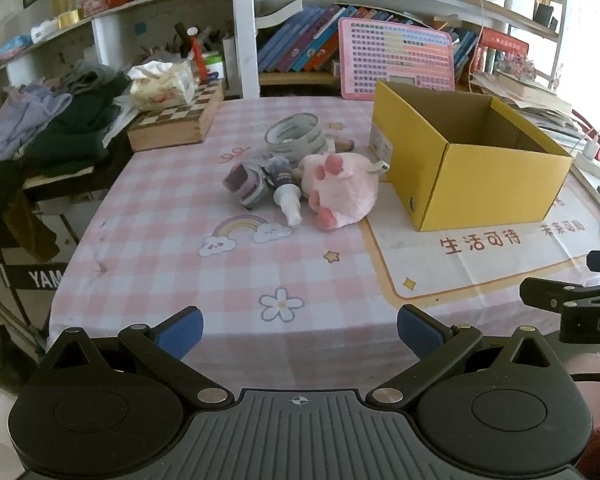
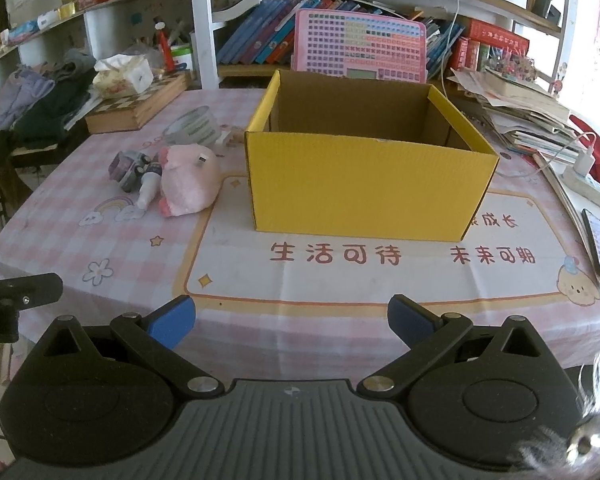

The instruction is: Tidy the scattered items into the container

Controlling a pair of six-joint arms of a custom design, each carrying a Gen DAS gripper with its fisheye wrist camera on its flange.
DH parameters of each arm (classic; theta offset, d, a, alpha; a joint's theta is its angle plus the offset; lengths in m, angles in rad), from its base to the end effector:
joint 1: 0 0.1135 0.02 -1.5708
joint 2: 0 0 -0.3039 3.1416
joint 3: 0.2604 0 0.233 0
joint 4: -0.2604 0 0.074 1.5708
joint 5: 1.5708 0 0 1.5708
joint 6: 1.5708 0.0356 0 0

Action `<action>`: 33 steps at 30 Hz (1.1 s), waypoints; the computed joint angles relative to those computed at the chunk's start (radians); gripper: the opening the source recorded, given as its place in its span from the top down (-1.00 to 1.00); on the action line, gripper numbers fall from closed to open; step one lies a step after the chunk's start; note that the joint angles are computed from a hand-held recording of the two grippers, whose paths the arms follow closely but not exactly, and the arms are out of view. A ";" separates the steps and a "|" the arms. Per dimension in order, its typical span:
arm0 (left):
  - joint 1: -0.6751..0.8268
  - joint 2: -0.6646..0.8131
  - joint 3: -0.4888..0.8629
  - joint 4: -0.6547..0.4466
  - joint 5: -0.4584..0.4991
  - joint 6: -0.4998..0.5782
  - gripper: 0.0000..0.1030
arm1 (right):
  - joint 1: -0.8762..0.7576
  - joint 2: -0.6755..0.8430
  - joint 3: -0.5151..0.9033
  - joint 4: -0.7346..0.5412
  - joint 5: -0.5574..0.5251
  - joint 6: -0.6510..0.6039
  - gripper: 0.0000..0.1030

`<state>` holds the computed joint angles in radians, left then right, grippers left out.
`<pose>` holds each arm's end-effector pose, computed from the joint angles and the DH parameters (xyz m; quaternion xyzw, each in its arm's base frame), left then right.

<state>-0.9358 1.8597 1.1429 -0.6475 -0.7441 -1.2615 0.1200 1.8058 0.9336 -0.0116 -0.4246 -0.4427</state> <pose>0.2189 -0.2564 0.2041 -0.1872 0.9083 0.0789 0.3657 0.3447 0.0563 0.1929 -0.3237 0.8646 0.1429 0.3568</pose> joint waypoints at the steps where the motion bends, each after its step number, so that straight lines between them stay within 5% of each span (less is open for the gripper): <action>1: 0.001 -0.001 -0.001 -0.001 -0.001 -0.002 -1.00 | -0.001 0.002 0.002 -0.002 0.001 0.003 -1.00; 33: 0.018 -0.044 -0.079 0.091 0.039 0.041 -1.00 | 0.046 -0.004 0.001 -0.040 -0.053 -0.070 -1.00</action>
